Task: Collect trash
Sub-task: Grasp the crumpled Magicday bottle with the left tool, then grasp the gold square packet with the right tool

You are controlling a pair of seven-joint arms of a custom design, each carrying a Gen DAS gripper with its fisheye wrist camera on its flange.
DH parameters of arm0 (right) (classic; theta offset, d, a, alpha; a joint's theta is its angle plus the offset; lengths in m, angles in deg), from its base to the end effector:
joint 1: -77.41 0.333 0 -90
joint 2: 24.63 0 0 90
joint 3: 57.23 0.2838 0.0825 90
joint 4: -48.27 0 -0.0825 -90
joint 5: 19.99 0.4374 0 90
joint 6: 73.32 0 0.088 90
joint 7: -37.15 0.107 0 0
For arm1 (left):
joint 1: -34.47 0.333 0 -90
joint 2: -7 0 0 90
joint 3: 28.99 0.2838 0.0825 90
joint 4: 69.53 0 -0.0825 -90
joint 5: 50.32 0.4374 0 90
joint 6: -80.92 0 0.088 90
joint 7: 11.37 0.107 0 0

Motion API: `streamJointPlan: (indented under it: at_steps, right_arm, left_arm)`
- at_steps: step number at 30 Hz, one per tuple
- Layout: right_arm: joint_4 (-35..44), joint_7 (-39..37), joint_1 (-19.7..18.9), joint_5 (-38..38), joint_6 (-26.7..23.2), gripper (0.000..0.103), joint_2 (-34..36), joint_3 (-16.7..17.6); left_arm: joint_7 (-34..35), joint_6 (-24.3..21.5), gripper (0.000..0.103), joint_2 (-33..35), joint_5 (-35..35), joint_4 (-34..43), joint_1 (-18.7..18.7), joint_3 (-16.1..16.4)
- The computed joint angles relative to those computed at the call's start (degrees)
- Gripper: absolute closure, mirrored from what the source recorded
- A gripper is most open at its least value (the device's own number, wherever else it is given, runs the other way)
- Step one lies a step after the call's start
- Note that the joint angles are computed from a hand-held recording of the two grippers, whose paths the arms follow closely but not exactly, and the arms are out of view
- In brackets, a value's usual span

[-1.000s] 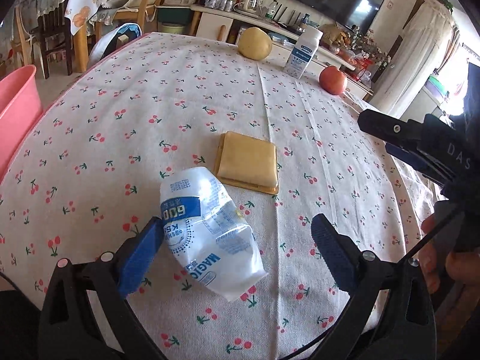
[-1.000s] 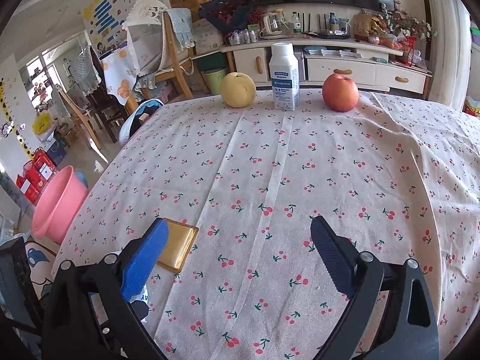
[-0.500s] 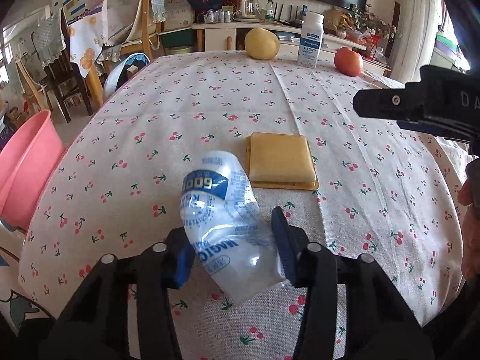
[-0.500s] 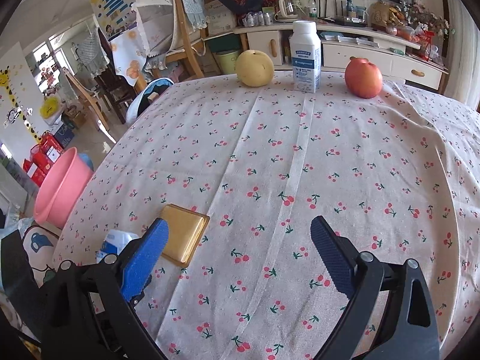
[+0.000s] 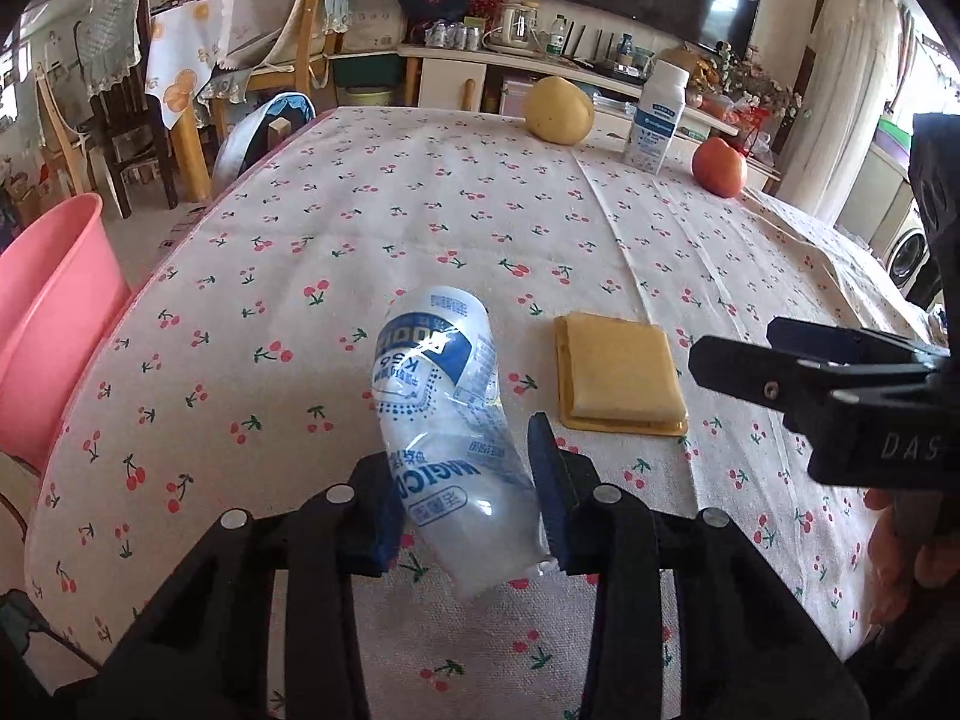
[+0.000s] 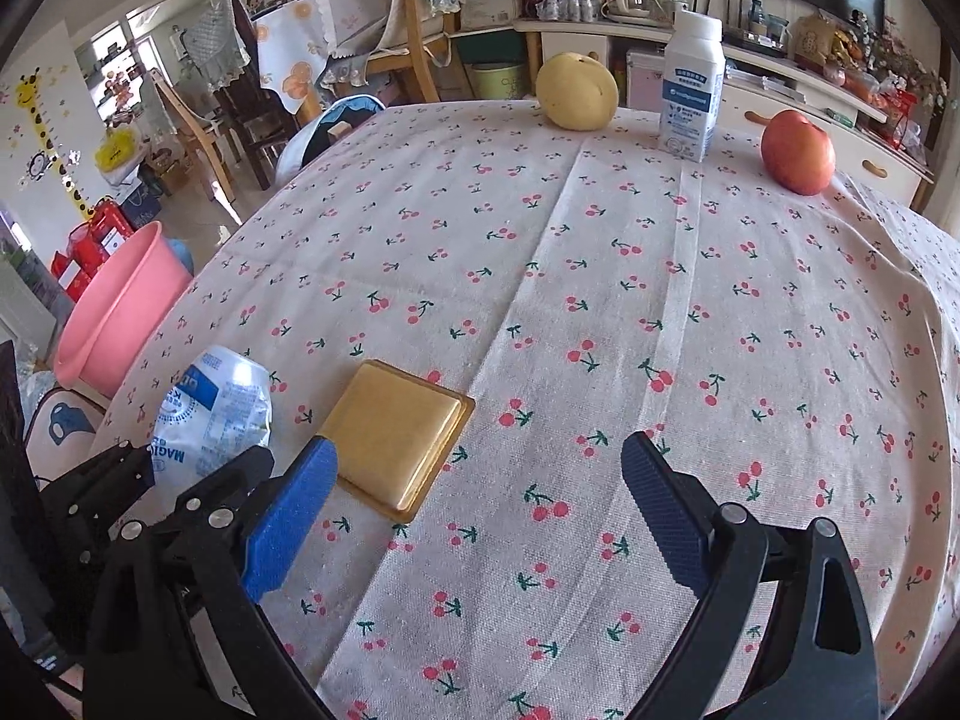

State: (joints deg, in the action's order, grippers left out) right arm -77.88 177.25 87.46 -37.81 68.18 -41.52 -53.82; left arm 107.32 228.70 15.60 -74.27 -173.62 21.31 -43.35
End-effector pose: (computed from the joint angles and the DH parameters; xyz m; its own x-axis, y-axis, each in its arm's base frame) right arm 0.5520 0.1346 0.5182 -0.3756 -0.9086 -0.1827 -0.7265 0.4111 -0.5507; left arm 0.6199 -0.3070 0.4732 -0.6578 -0.7437 0.1195 -0.6273 0.4531 -0.6333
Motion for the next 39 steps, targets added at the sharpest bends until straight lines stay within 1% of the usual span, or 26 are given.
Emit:
streamJointPlan:
  at_steps: [4,11,15,20,27,28,29,31,35,36,37,39]
  right_arm:
    - [1.1,-1.7,0.3,-0.5,1.3,0.008,1.7,0.1]
    - [4.0,-4.7,1.3,0.2,2.6,0.008,6.1,0.0]
    - [6.3,-4.8,1.5,-1.1,1.2,0.008,8.6,0.3]
    - [9.1,-4.1,2.0,-6.0,-2.2,0.008,11.0,0.9]
    - [9.0,-2.7,2.4,-7.2,-1.5,0.009,11.3,0.4]
    - [8.6,-2.7,2.4,-7.3,-1.3,0.012,10.9,0.3]
    - [8.4,-2.7,2.4,-7.5,-0.9,0.018,10.8,0.3]
    - [8.1,-2.9,2.5,-7.6,-0.7,0.024,10.5,0.4]
    - [7.7,-2.4,2.5,-8.3,-0.2,0.028,10.2,0.5]
    - [7.6,-2.2,2.5,-8.6,0.1,0.03,10.1,0.6]
    - [7.4,-2.2,2.5,-8.7,0.4,0.037,10.0,0.6]
    - [7.8,-2.0,2.5,-9.6,-0.2,0.038,10.2,0.8]
  left_arm:
    - [1.1,-1.0,0.065,1.3,-3.0,2.1,0.8,-0.2]
    - [0.7,-1.2,0.066,3.2,-5.8,5.0,2.0,-0.1]
    - [0.2,-1.6,0.066,3.9,-6.5,5.9,2.5,-0.1]
    - [1.1,-2.2,0.066,4.2,-8.7,6.4,3.2,-0.6]
    - [2.0,-2.2,0.066,3.9,-10.2,6.1,3.4,-0.7]
    - [1.8,-2.2,0.066,4.0,-10.3,6.2,3.3,-0.6]
    - [1.8,-2.1,0.066,4.0,-10.4,6.2,3.4,-0.6]
    - [1.8,-2.1,0.066,4.0,-10.6,6.2,3.4,-0.6]
    - [2.1,-2.2,0.066,3.8,-10.9,6.0,3.4,-0.6]
    - [2.3,-2.1,0.066,3.8,-11.0,6.0,3.5,-0.6]
    - [2.5,-2.1,0.066,3.7,-11.2,5.9,3.5,-0.7]
    - [2.8,-2.1,0.066,3.5,-11.6,5.7,3.6,-0.7]
